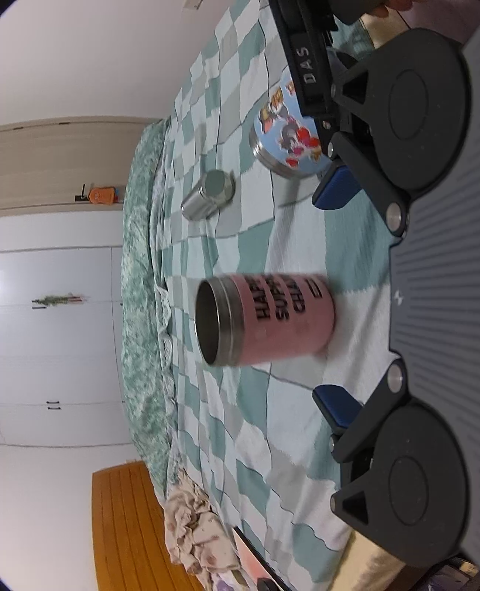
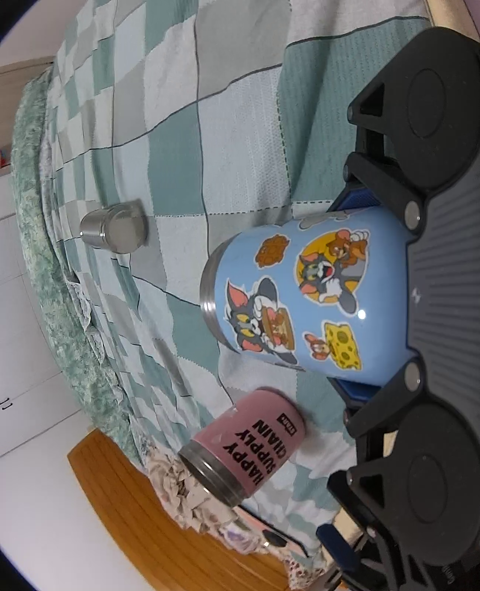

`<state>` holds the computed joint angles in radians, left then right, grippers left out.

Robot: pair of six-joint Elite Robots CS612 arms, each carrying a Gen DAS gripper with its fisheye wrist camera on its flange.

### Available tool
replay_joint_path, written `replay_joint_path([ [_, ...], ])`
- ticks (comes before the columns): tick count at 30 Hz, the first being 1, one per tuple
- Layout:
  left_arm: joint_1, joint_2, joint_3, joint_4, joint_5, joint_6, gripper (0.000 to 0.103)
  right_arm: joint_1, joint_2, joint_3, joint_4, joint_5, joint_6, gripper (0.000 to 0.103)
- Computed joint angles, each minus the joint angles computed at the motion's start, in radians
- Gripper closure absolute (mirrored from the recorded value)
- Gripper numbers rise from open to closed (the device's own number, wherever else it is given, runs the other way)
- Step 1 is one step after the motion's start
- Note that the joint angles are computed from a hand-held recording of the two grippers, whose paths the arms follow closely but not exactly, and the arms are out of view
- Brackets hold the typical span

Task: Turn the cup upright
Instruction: 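Lift the blue tumbler with the right tool and rotate it upright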

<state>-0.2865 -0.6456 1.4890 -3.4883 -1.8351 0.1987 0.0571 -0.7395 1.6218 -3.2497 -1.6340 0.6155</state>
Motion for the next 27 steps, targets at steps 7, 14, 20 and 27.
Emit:
replay_joint_path([
  [7,0.004,-0.010,0.013,-0.022,0.001,-0.009,0.000,-0.009,-0.004,0.002,0.006,0.022,-0.005,0.019],
  [14,-0.001,-0.041,0.050,-0.050,-0.002,0.005,0.000,-0.029,-0.043,0.086,-0.195,0.043,-0.064,0.003],
  [20,-0.021,-0.074,0.085,-0.045,0.005,0.035,0.000,-0.058,-0.094,0.185,-0.348,-0.009,-0.225,0.000],
  [27,-0.059,-0.101,0.105,0.023,0.008,0.079,0.000,-0.114,-0.119,0.264,-0.360,-0.030,-0.308,0.000],
])
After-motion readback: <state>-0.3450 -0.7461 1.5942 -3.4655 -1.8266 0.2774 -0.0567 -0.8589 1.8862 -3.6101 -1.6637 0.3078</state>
